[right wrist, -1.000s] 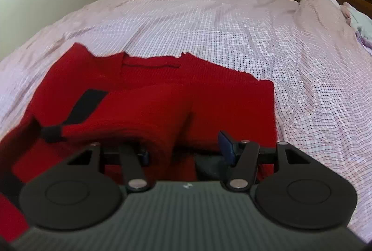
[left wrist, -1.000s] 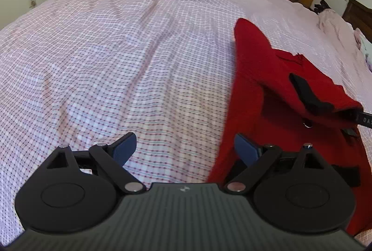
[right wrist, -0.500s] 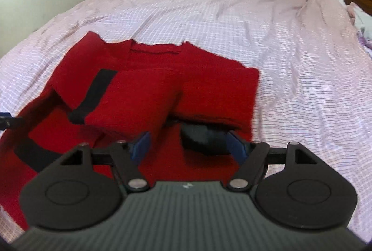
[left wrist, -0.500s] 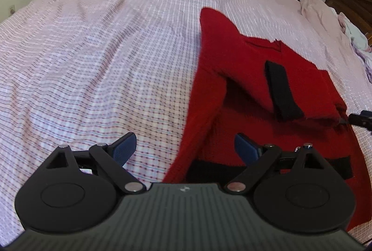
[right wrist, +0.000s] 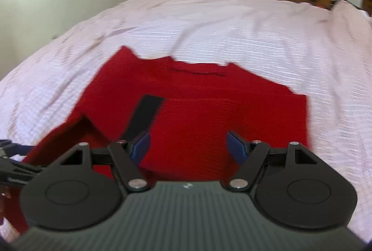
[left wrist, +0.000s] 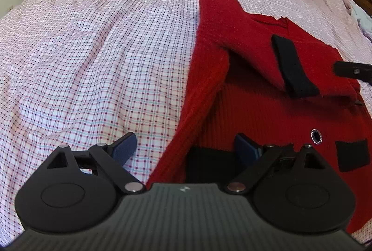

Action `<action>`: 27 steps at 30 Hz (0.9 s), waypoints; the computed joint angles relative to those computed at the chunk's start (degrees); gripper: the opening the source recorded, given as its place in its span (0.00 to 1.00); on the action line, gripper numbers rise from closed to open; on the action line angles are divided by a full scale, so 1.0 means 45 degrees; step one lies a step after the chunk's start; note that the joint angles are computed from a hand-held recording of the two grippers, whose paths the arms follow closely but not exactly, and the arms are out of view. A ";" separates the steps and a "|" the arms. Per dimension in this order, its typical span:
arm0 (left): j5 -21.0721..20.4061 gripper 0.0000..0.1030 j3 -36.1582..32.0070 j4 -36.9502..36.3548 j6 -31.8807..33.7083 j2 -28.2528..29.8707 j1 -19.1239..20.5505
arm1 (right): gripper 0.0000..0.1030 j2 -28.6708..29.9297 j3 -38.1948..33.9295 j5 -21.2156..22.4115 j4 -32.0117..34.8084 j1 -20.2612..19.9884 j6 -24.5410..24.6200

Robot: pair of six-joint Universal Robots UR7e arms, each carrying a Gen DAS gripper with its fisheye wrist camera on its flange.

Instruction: Fold small clothes

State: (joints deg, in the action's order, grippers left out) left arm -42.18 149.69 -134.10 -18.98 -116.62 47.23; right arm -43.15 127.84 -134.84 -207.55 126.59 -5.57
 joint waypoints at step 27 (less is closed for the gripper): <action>-0.0132 0.92 0.0059 -0.0796 0.0421 0.0407 0.0340 | 0.49 0.2723 -0.1806 -0.1350 0.1079 0.0638 -0.0765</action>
